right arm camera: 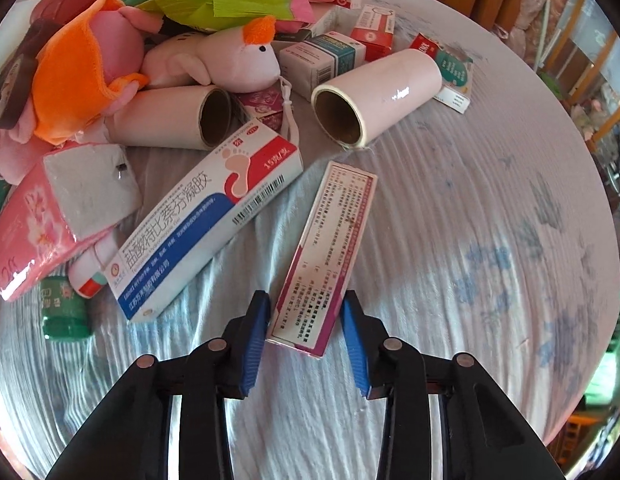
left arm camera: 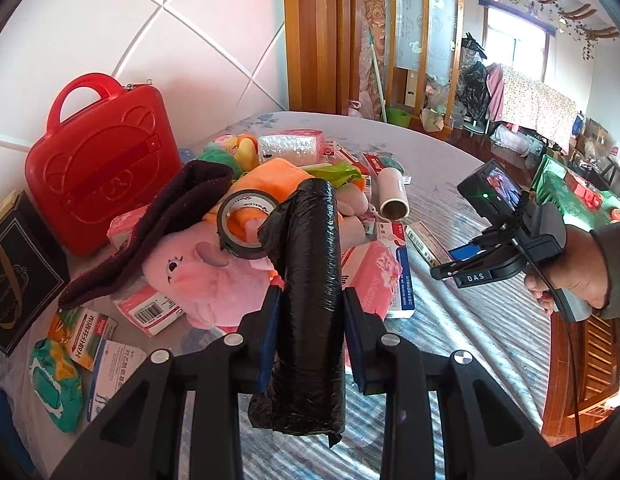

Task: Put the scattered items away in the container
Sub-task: 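Close the right tool on the pink-and-white medicine box and lift it, then carry the black roll and medicine box over the blue crate with both tools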

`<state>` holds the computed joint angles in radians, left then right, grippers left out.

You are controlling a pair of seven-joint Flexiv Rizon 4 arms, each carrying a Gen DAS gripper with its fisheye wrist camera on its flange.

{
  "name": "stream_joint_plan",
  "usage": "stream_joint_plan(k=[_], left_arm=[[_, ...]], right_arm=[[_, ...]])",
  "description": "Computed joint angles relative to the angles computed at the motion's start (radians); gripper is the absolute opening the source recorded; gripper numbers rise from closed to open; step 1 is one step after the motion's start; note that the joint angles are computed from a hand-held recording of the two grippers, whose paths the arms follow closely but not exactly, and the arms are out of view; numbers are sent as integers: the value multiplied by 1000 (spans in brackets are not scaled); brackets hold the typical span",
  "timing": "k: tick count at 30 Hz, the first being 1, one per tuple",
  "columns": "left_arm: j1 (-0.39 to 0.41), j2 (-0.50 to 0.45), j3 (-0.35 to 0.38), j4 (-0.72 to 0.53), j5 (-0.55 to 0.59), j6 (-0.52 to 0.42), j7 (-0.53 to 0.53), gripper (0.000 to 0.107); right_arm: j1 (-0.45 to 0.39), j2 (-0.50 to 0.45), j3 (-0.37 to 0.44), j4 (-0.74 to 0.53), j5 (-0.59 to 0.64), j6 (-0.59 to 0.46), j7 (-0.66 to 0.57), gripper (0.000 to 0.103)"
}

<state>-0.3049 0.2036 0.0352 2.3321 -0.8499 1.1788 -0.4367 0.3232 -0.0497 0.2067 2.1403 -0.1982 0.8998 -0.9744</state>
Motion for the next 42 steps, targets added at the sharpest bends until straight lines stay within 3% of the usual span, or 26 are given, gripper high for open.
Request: stream_joint_plan(k=[21,30,32,42], left_arm=[[-7,91,33,37,58,8,-58,29],[-3,149,53,52,117,12,-116,29],[0,163,56,53,135,11,-132,29],[27,249,79,55,232,-15,-228,29]], right_arm=[[-26,124,2,35,57,-55,-67,29],[10,218,65,70,34,-104,19,28],[17,194,37,66,24,-75,-4,28],[33,265,53,26,20,-114,-3,28]])
